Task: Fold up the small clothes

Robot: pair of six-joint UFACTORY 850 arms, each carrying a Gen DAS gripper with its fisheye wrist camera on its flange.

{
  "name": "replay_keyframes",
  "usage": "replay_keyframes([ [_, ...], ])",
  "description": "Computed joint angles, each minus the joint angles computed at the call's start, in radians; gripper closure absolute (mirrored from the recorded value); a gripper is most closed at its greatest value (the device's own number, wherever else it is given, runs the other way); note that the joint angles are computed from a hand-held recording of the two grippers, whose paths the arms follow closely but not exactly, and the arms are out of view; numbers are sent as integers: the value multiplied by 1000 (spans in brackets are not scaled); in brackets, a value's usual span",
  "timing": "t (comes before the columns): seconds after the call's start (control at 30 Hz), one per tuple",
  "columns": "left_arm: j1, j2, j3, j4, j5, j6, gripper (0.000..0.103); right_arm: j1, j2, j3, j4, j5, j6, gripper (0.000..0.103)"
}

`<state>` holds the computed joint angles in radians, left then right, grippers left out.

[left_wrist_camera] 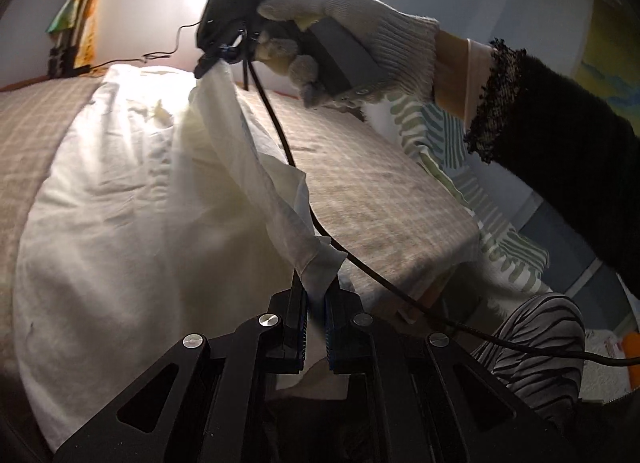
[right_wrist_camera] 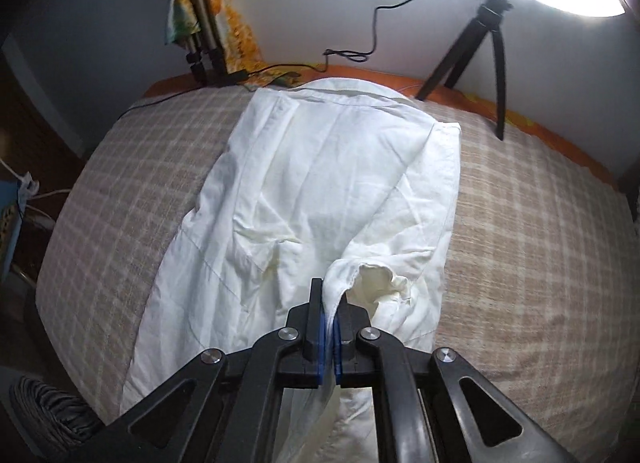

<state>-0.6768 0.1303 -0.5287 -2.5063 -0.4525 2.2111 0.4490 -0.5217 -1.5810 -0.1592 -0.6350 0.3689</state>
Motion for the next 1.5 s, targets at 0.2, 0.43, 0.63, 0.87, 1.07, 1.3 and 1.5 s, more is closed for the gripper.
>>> replay_keyframes([
  [0.2, 30, 13, 22, 12, 1, -40, 97, 48, -111, -124, -41, -82, 0, 103],
  [0.43, 61, 13, 22, 113, 27, -122, 96, 66, -181, -194, -24, -121, -15, 103],
  [0.63, 72, 57, 19, 362, 89, -323, 83, 39, -169, -182, 186, -100, -165, 69],
  [0.87, 174, 230, 74, 861, 76, -654, 78, -27, 147, 158, 448, 125, -332, 66],
  [1.07, 286, 221, 16, 1049, 53, -742, 78, -10, 407, 475, 392, 197, -242, 67],
  [1.3, 303, 26, -121, 1096, -118, -808, 78, 87, 560, 715, 312, 229, -85, 67],
  [1.5, 254, -118, -187, 1201, -166, -955, 78, 133, 616, 820, 359, 227, -80, 65],
])
